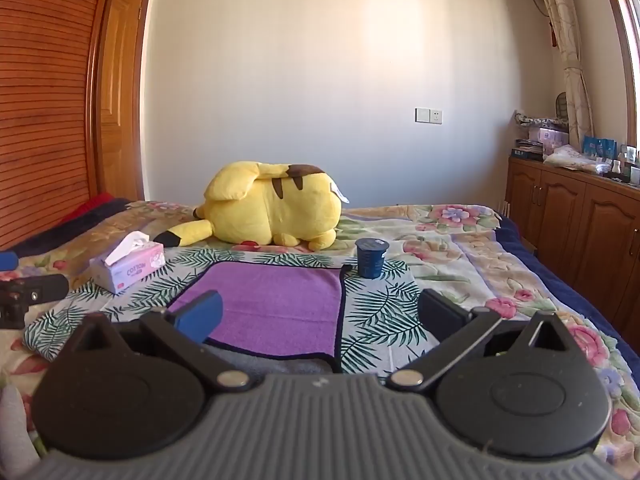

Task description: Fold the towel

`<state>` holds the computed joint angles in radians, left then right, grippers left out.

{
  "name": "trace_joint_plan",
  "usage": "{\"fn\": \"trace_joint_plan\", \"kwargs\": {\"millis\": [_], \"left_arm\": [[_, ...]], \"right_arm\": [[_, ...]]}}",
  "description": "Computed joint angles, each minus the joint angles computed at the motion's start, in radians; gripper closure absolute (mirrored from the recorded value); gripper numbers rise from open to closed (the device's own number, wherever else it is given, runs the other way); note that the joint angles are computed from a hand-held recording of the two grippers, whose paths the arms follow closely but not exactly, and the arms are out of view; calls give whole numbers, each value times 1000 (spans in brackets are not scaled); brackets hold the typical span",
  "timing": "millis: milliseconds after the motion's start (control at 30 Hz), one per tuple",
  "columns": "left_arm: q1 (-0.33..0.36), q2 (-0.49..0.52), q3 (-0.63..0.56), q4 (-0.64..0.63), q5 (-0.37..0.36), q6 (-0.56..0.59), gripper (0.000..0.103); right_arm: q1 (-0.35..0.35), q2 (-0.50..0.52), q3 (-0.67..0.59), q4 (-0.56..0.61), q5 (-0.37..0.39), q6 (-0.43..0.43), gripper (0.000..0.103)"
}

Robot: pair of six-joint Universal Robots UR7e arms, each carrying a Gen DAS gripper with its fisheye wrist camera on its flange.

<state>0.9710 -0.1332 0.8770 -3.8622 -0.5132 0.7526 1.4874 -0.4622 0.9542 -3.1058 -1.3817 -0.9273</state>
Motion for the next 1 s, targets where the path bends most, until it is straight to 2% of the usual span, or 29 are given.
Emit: {"fn": "trace_joint_plan", "kwargs": {"millis": [1000], "left_arm": [[1,5,-9,-13,-3,26,16]], "right_arm": [[-3,-5,2,-2,11,7,0]]}}
